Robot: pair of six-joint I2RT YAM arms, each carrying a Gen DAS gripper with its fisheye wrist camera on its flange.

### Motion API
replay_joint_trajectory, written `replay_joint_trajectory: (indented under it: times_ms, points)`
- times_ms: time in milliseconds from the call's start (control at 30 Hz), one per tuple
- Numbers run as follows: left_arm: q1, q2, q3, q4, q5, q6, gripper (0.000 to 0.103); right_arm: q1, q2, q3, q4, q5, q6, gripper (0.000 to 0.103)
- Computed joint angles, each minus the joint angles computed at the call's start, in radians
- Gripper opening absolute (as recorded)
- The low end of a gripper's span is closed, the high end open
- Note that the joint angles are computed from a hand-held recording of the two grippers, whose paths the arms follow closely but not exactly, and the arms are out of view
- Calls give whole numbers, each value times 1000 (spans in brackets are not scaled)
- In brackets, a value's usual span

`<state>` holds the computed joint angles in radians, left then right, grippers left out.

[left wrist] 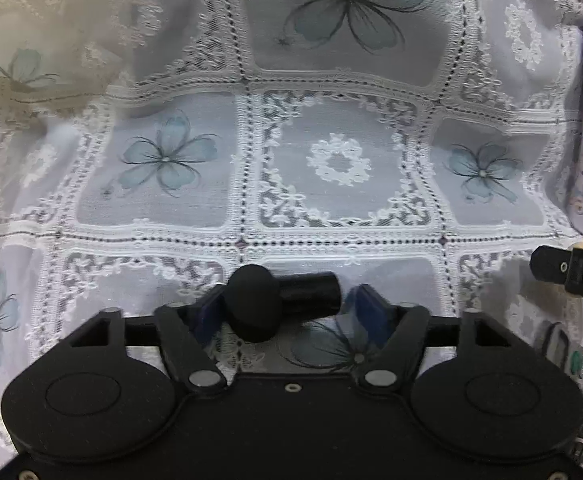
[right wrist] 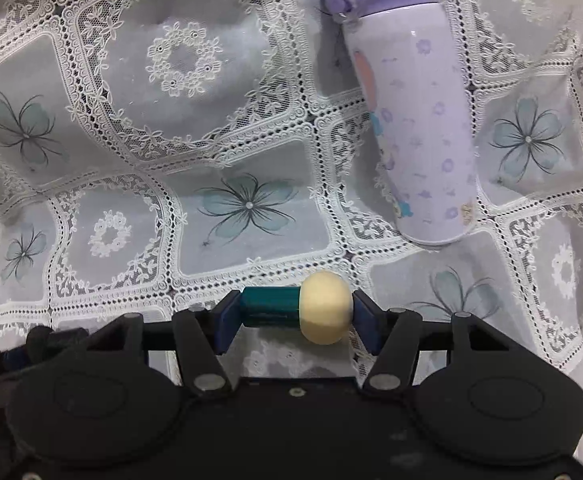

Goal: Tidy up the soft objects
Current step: 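Carry the black item and sponge brush over the basket with both tools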

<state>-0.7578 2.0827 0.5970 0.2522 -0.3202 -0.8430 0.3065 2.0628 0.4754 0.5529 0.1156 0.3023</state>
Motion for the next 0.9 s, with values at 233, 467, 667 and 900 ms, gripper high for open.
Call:
replay_joint_trajectory:
  times_ms: [233, 467, 667, 900]
  points:
    - [-7, 17, 29, -24, 2, -6, 74, -53, -39, -68, 52, -42, -54, 58]
    - [-8, 16, 21, -18, 4, -41, 69, -135, -21, -112, 130, -102, -127, 58]
    - [17, -14, -12, 4, 14, -57, 66, -196, 14, -115, 156, -146, -168, 58]
    - [-11, 2, 38, -87, -40, -72, 55, -217, 8, -124, 156, -173, -187, 58]
